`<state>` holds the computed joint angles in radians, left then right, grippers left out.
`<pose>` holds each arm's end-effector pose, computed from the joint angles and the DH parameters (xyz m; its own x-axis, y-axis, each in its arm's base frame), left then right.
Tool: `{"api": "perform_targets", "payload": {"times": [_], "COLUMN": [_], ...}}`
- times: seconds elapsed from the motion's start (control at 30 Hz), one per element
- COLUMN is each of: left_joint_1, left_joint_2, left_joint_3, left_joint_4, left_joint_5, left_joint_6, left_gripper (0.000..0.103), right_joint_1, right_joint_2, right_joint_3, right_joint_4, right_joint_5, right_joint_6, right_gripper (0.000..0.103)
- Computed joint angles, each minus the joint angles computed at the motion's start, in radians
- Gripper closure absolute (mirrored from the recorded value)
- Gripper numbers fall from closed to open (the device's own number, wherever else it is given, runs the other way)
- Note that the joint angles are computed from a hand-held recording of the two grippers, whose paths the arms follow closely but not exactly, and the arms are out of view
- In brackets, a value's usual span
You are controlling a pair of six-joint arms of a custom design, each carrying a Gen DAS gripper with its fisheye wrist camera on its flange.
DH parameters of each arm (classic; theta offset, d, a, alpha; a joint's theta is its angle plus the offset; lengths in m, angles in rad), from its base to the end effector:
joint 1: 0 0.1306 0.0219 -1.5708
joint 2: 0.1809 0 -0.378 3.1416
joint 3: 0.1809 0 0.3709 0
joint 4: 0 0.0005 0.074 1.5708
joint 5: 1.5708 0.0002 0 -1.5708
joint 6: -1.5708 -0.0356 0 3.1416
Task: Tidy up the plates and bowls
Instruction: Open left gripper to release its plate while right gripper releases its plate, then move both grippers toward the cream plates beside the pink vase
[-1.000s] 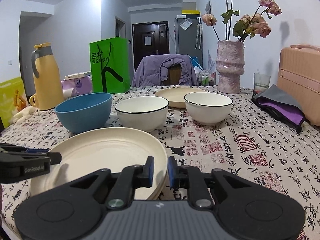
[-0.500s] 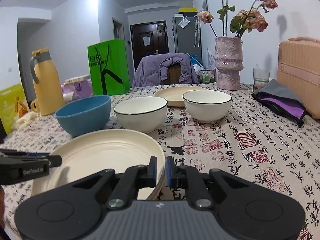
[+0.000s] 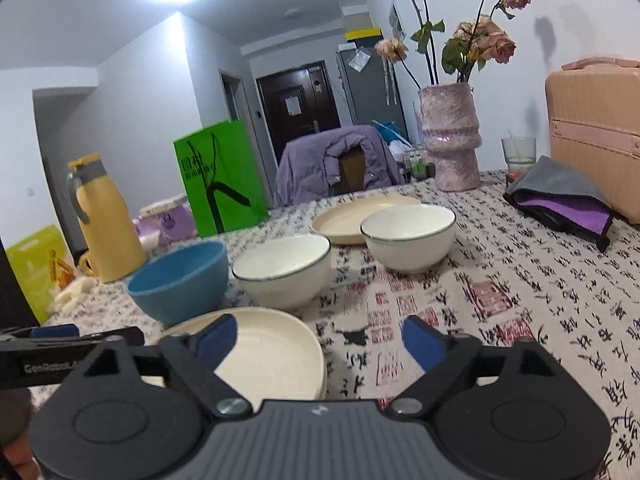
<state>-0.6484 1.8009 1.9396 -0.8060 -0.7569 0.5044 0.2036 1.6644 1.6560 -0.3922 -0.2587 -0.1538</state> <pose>0.5075 -0.3545 0.4664 -0.4363 -0.1102 -0.8930 -0.2304 0.9731 -0.0076 0.5810 0.1287 0.4489 -0.4427 0.0598 -0.8947 -0.3626 0.9006 0.2396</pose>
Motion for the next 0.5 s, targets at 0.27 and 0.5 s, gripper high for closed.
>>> {"api": "perform_targets", "payload": {"times": [0.27,0.5], "left_joint_1": [0.005,0.019], "left_joint_2": [-0.004,0.037], "left_joint_3": [0.033,0.126], "left_joint_4": [0.056,0.045], "left_joint_5": [0.021,0.050], "left_joint_6": [-0.016,-0.021], "left_gripper": [0.000,0.000], "right_joint_1": [-0.021,-0.038], "right_joint_2": [0.025,0.065], "right_joint_3": [0.077,0.172], "right_joint_4": [-0.020,-0.058], "right_joint_5": [-0.008,-0.020], "right_joint_6": [-0.011,-0.008], "right_gripper": [0.000,0.000]}}
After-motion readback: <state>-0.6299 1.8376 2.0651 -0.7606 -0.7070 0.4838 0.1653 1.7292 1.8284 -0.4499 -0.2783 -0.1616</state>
